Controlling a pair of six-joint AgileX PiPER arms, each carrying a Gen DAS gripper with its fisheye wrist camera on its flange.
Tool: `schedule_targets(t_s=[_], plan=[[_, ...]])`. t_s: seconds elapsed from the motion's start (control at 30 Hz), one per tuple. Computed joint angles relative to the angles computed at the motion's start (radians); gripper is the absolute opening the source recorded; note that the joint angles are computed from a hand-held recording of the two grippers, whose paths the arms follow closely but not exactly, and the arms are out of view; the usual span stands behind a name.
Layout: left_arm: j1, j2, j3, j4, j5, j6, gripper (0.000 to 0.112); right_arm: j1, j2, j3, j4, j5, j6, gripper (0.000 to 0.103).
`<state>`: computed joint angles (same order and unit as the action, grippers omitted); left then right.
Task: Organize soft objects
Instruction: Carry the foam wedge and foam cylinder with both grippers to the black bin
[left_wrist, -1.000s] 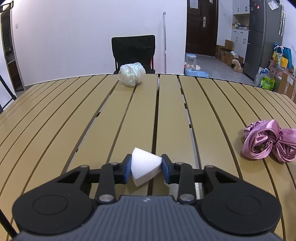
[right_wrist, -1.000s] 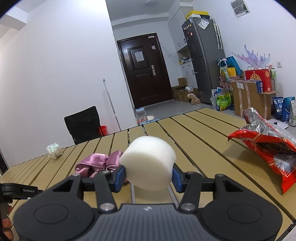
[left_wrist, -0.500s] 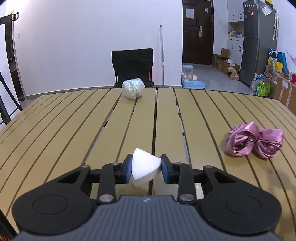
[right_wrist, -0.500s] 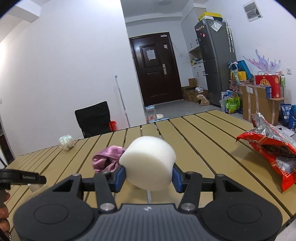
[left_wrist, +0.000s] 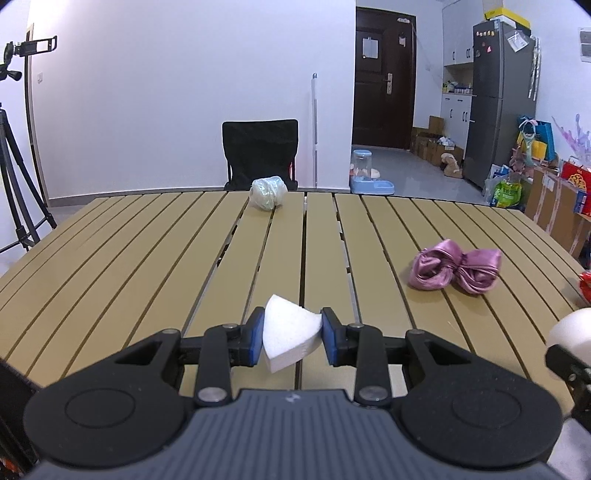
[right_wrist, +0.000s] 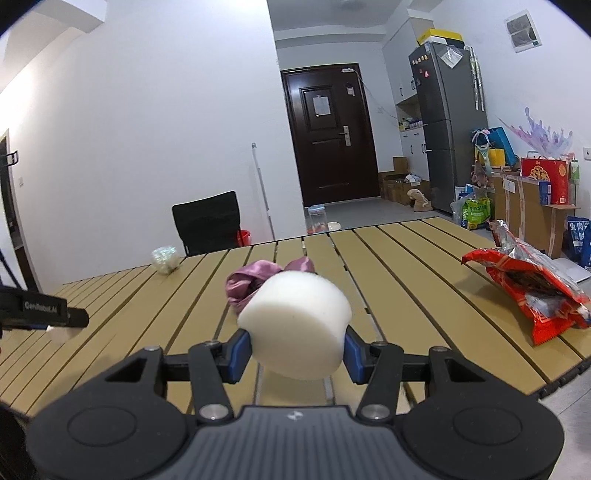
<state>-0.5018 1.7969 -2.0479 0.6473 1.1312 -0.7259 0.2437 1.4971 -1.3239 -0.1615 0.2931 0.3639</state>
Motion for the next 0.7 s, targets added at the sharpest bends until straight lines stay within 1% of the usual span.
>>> schedule_targets(t_s=[0.27, 0.33, 0.47, 0.7], plan=[[-0.081, -0.177, 0.207, 0.055, 0.003, -0.099, 0.032, 0.063, -0.134, 0.140, -0.096, 0.014, 0.083, 0.050], [-0.106, -0.209, 0.243, 0.073, 0.013, -0.119, 0.032, 0.077, -0.168, 0.176, -0.110, 0.019, 0.094, 0.050], [-0.159, -0.272, 0.315, 0.112, 0.035, -0.161, 0.032, 0.122, -0.226, 0.236, -0.195, 0.040, 0.179, 0.050], [-0.245, -0.379, 0.452, 0.157, 0.071, -0.238, 0.032, 0.195, -0.322, 0.334, -0.286, 0.090, 0.276, 0.050]])
